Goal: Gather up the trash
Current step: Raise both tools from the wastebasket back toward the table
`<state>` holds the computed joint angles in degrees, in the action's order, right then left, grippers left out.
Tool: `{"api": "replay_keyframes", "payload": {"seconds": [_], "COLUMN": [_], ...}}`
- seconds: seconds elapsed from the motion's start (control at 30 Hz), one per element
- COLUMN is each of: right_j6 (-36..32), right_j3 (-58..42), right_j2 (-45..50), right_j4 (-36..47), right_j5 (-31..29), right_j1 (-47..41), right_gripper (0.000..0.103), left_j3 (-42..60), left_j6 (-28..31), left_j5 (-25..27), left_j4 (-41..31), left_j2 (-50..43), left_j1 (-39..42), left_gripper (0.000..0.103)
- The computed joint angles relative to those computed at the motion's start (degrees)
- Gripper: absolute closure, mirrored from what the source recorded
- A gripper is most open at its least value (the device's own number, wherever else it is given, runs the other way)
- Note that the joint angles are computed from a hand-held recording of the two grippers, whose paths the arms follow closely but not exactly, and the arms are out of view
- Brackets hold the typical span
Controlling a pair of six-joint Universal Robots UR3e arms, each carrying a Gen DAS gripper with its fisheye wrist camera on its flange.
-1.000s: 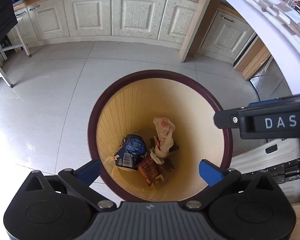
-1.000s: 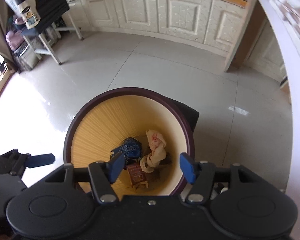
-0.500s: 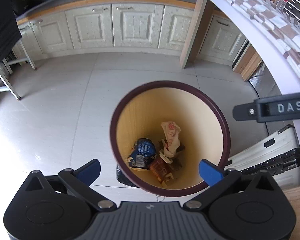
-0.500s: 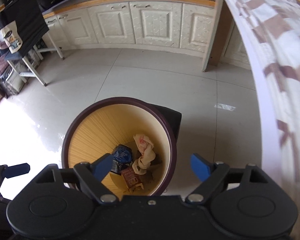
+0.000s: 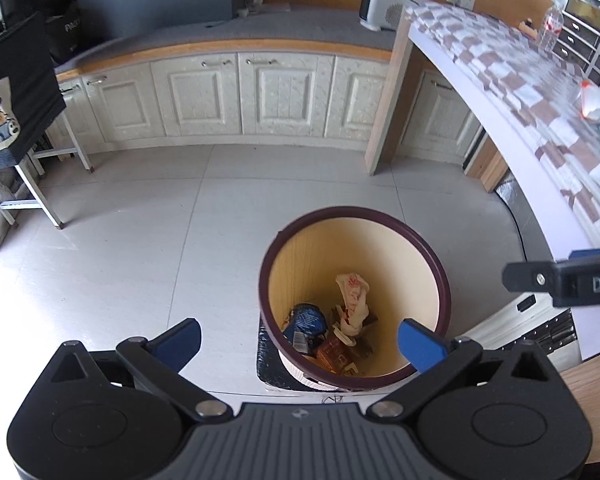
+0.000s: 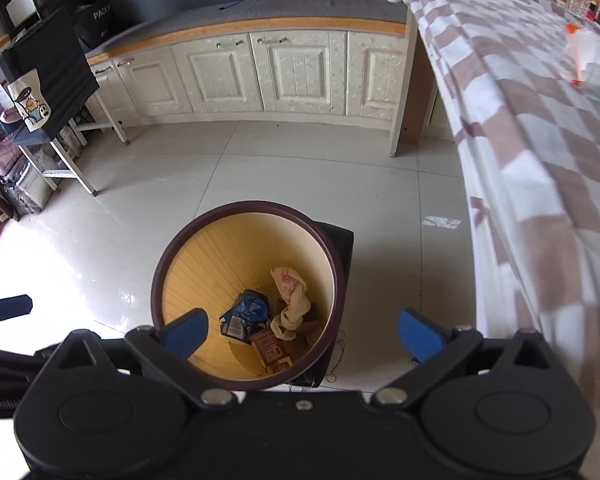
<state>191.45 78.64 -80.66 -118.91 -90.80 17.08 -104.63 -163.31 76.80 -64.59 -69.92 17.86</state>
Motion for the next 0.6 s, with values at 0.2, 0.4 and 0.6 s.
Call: {"api": "replay_keyframes", "payload": {"seconds": [0.2,0.4,0.6], "right_j6": [0.73,2.03,2.30], "right_j3": [2.07,3.77,4.49], "right_j2": [-4.38,-9.12,-14.02], "right_j4": [0.00,0.59,2.43], "right_j5": [-1.65,-2.48,-4.67], "right_j1": [1.81,3.14,4.94], "right_gripper": [0.000,0.000,0.000], "left_j3": [1.11,1.66,3.14], "left_j6": [1.53,5.01,8.42], "left_j5": [-0.87,-4.65,-8.34], "left_j4": [-3.80,-8.48,-14.47], "left_j2": [4.39,10.75,16.71], "left_j1": [2.69,7.71,12.48], "left_gripper": [0.000,0.000,0.000]}}
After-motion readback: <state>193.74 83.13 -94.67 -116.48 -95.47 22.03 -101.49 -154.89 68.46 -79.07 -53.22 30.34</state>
